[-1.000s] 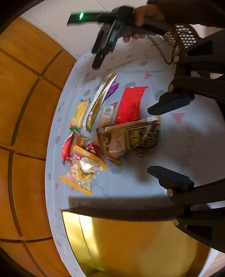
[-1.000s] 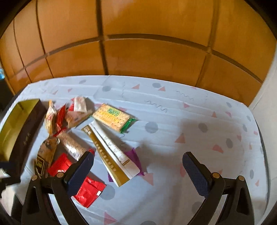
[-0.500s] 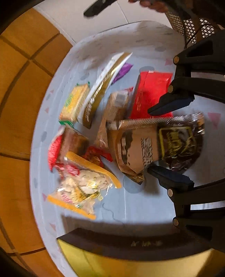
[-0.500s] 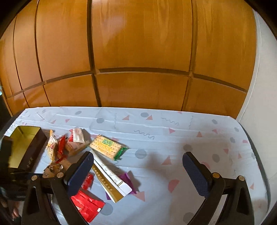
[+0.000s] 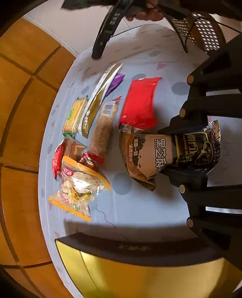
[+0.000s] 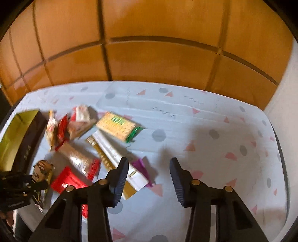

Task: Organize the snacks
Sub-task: 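Drop the pastry bag into the tin with the left gripper while the right grasps the stick pack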

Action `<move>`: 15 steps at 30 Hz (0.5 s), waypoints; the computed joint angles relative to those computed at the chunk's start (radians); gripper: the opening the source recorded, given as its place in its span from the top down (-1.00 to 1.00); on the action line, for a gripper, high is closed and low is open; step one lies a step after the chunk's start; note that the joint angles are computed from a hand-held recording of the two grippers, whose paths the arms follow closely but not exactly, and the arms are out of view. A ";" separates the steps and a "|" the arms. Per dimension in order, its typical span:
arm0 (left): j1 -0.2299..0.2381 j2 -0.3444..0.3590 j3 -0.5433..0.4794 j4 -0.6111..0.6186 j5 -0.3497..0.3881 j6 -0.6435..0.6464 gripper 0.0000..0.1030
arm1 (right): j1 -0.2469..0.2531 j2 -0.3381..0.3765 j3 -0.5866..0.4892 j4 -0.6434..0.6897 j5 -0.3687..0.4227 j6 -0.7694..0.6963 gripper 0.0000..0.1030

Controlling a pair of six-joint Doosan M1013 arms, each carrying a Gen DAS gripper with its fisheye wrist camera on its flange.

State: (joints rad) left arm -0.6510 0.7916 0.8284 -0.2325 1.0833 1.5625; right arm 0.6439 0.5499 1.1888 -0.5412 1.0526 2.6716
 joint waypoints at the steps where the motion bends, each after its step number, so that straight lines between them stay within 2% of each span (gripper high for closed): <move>1: -0.001 -0.016 0.027 0.004 -0.016 0.012 0.38 | -0.004 0.003 -0.002 0.037 -0.020 -0.035 0.08; 4: -0.005 -0.038 0.068 0.018 -0.039 0.028 0.38 | -0.013 0.025 -0.029 0.129 -0.044 -0.140 0.07; 6: -0.006 -0.057 0.100 0.026 -0.061 0.038 0.38 | -0.019 0.051 -0.064 0.177 -0.031 -0.201 -0.05; 9: -0.003 -0.071 0.124 0.020 -0.070 0.046 0.38 | -0.028 0.094 -0.125 0.231 0.010 -0.290 -0.24; 15: -0.004 -0.085 0.151 0.014 -0.086 0.064 0.38 | -0.051 0.182 -0.256 0.275 0.132 -0.406 -0.25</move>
